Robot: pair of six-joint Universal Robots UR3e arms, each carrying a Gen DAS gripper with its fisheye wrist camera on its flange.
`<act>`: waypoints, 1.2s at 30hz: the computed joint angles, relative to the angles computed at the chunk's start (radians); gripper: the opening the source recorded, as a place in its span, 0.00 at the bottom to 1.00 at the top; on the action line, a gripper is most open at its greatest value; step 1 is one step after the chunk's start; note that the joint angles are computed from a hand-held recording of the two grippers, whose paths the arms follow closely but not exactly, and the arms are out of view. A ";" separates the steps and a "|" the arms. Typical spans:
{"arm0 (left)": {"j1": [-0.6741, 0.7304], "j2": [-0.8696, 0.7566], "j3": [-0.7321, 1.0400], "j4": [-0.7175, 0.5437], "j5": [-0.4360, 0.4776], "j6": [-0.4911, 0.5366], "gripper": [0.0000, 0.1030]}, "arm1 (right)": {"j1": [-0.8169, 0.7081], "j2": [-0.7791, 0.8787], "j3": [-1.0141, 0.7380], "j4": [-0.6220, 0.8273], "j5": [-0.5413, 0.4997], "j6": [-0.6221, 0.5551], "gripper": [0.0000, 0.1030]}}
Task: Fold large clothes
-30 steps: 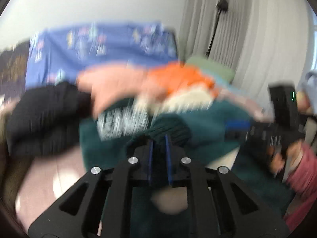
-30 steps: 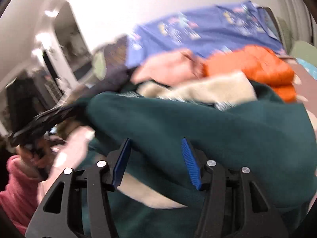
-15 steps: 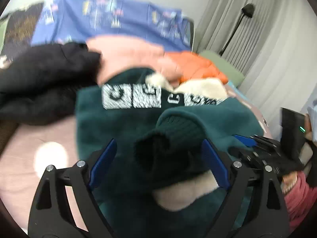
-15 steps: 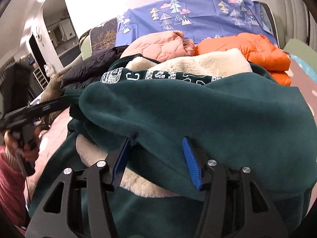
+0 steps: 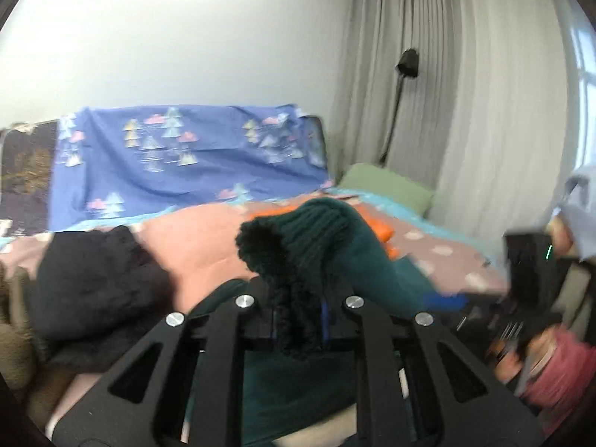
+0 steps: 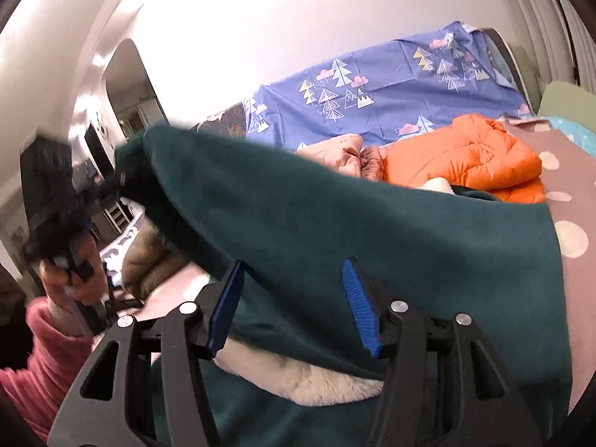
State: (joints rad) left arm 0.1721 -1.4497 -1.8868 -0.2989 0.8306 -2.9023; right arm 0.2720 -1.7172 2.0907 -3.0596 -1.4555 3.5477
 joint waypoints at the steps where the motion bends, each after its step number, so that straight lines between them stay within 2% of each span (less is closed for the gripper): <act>1: 0.016 0.005 -0.048 -0.016 0.030 0.031 0.16 | 0.016 0.038 -0.032 0.078 -0.058 0.013 0.55; 2: 0.022 -0.002 -0.091 -0.027 0.063 0.058 0.19 | 0.022 0.076 -0.061 0.148 -0.090 0.026 0.55; 3: -0.006 -0.051 -0.117 -0.071 0.174 0.093 0.21 | 0.023 0.111 -0.082 0.193 -0.100 0.039 0.54; 4: -0.026 -0.102 -0.126 -0.085 0.245 0.112 0.25 | 0.024 0.144 -0.085 0.212 -0.106 0.049 0.52; 5: -0.050 -0.153 -0.154 -0.062 0.320 0.119 0.27 | 0.052 0.173 -0.071 0.162 -0.154 0.053 0.52; 7: -0.008 -0.147 -0.240 0.022 0.281 0.112 0.29 | 0.115 0.194 -0.115 0.179 -0.244 0.027 0.53; 8: 0.021 -0.107 -0.249 -0.004 0.244 0.087 0.33 | 0.137 0.199 -0.150 0.220 -0.276 0.014 0.53; 10: 0.060 -0.029 -0.255 -0.041 0.200 0.068 0.34 | 0.130 0.178 -0.164 0.252 -0.249 0.014 0.53; 13: 0.060 0.069 -0.245 -0.003 0.184 0.023 0.35 | 0.100 0.133 -0.113 0.185 -0.188 0.020 0.53; 16: 0.013 0.064 -0.168 -0.025 0.128 0.007 0.36 | 0.079 0.107 -0.109 0.141 -0.203 0.036 0.53; 18: -0.069 -0.021 -0.087 -0.023 0.156 -0.006 0.37 | 0.059 0.135 -0.160 0.185 -0.212 0.070 0.53; 20: -0.190 -0.162 0.021 -0.059 0.272 -0.006 0.37 | 0.063 0.200 -0.219 0.237 -0.274 0.073 0.51; 21: -0.247 -0.246 0.081 -0.065 0.347 -0.012 0.37 | 0.085 0.253 -0.267 0.290 -0.369 0.070 0.49; 23: -0.345 -0.383 0.121 -0.033 0.518 0.015 0.37 | 0.117 0.373 -0.317 0.271 -0.563 -0.001 0.20; 24: -0.366 -0.407 0.085 0.050 0.557 0.029 0.37 | 0.121 0.412 -0.325 0.243 -0.622 -0.039 0.18; 25: -0.382 -0.403 0.028 0.140 0.580 0.047 0.37 | 0.108 0.439 -0.335 0.234 -0.631 -0.069 0.19; 26: -0.390 -0.386 0.014 0.146 0.589 0.060 0.37 | 0.090 0.436 -0.330 0.239 -0.607 -0.068 0.20; 30: -0.356 -0.354 0.013 0.087 0.545 0.079 0.37 | 0.064 0.373 -0.359 0.341 -0.541 -0.064 0.21; 34: -0.336 -0.342 -0.013 0.097 0.506 0.046 0.37 | 0.056 0.253 -0.338 0.349 -0.377 -0.079 0.22; 36: -0.354 -0.360 0.025 0.076 0.530 0.040 0.37 | 0.089 0.275 -0.393 0.370 -0.390 -0.109 0.23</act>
